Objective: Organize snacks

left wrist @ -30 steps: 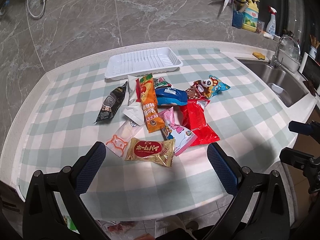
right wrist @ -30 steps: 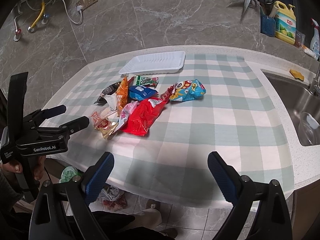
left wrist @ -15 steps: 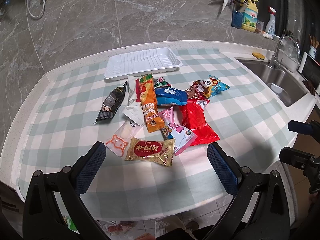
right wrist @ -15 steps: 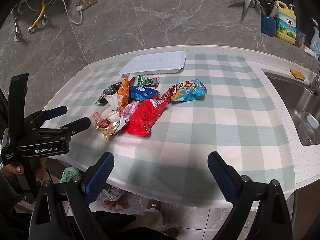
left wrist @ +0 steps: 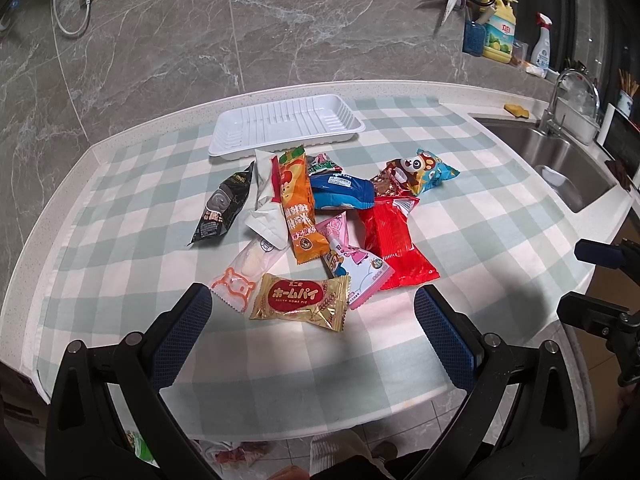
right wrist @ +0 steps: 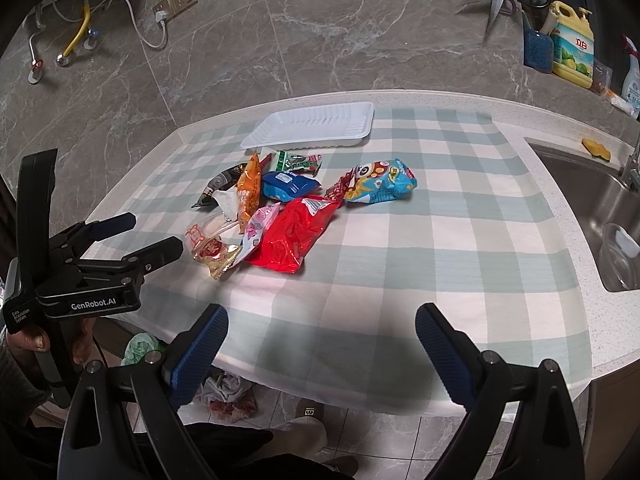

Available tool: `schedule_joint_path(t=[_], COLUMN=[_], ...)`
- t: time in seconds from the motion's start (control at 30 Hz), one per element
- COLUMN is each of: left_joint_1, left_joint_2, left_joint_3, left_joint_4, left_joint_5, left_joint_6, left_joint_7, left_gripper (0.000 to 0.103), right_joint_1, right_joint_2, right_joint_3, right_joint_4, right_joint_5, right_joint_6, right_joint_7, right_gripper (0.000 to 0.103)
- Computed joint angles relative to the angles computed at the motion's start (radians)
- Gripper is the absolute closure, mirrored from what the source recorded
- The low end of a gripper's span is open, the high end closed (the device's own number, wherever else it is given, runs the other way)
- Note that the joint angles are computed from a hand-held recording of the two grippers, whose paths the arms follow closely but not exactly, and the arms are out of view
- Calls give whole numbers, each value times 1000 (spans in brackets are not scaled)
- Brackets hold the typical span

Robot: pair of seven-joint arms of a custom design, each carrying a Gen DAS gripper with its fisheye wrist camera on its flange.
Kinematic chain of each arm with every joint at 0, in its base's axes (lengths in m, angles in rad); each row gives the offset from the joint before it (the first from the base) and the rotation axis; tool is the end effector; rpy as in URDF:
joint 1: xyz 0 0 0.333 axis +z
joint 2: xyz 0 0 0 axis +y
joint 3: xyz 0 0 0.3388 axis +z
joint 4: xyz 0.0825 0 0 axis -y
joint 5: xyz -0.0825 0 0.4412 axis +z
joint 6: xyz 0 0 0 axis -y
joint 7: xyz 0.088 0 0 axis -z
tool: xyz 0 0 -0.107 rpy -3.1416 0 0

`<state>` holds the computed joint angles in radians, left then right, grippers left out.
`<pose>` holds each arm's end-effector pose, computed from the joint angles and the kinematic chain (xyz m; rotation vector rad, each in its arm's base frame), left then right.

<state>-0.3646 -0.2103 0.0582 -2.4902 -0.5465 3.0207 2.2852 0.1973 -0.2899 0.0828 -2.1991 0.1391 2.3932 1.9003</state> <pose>0.5159 -0.1221 0.4284 -1.3134 2.2115 -0.8355 0.5309 0.1575 0.5583 -1.7615 1.9980 -0.1910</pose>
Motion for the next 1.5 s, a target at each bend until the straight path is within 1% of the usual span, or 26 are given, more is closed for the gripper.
schedule_joint_path(t=[0.1,0.3,0.57,0.83,0.9,0.93,1.03,1.17,1.2,1.33,1.5], left_joint_1=[5,0,12,48,55,64,88,118,126,163,227], left_joint_2=[-7,-8,6,24,33,38,52,75,81,121,181], left_joint_3=[-10,-7,-13,-42,-46,-53,-71,-89,-94,-117,-150], left_joint_4=[-10,-18,-1,14,23,26,37,55,59,94,159], left_joint_5=[9,30,60,81,84,93,120,149,157,205,303], left_joint_6=[5,6,-12,-27,-30,-32,-38,-47,-46,-41,-54], left_joint_7=[-14,-38,-69,-94,-96,-105,-129,-154,-160,-192,-272], left_gripper=[0,0,0,0,0,0,0,0,0,0,0], right_joint_1=[0,1,6,17,17,18,17,18,17,17,22], right_joint_2=[0,3,14,39,36,40,40,57,60,85,133], right_joint_3=[-1,-1,1,5,-7,-3,-21,-25,-34,-38,-47], right_joint_4=[0,0,6,16,12,15,14,24,26,43,75], right_joint_5=[1,3,10,21,33,34,66,100,116,154,222], right_joint_6=[-1,1,6,16,15,16,9,6,1,1,0], right_joint_7=[-1,-1,5,23,7,13,-17,-27,-43,-61,-92], right_gripper=[6,6,6,6,6,6,6,6,6,6,6])
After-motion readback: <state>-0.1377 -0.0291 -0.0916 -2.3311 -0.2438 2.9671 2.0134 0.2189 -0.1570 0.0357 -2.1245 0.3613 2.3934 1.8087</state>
